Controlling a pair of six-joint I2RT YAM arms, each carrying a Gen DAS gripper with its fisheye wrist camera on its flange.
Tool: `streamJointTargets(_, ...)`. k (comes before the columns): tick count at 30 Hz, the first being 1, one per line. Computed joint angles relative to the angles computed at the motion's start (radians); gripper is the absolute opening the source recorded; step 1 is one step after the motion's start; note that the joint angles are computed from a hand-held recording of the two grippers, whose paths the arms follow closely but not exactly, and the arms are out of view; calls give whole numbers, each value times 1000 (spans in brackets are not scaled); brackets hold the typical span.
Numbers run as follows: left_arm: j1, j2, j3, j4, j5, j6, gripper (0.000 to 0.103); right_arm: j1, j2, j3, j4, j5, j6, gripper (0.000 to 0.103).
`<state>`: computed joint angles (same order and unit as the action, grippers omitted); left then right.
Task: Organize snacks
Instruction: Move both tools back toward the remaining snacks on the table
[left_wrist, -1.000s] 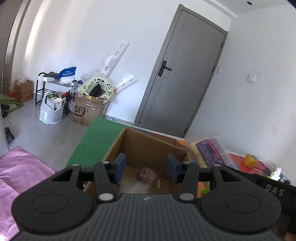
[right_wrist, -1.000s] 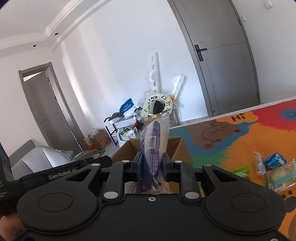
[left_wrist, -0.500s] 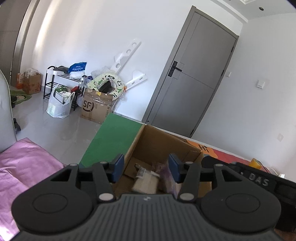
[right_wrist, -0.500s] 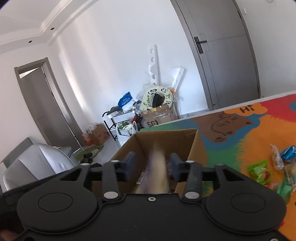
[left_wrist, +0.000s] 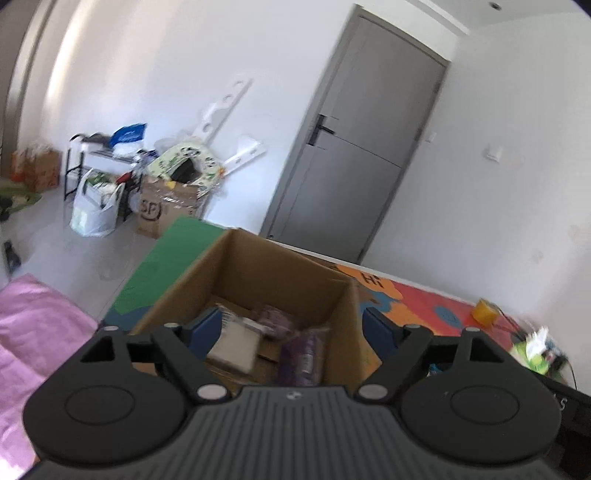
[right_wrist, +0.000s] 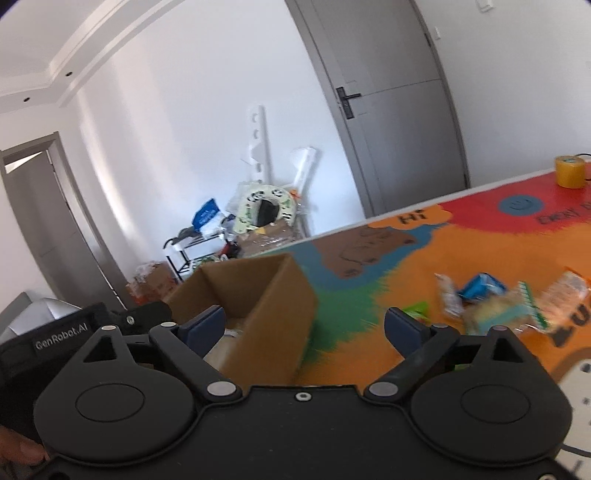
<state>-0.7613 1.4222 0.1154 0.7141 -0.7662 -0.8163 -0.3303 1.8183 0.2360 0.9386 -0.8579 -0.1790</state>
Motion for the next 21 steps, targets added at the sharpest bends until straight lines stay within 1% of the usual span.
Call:
streamJointTargets(7,-118,69,60,-20,-39,-38,83,-173,-4,28,-122,-89,-110,96)
streamJointTargets(12,-193,115,107,-33,-80,-43,88,-283,5,58,-200,-139,-186,97)
streamJointTargets(15,-223,151,139,-39,-90,-42,95,-354,19,85,-244,-176,-223,103)
streamJointTargets(17,-241,174,162,-42,-97,-37,98,-388,25,106,-274,-188,-242,103)
streamJointTargets(21,-261,203,193,-33,-98,-16,99,-445,45,143,-330,-207,-293,103)
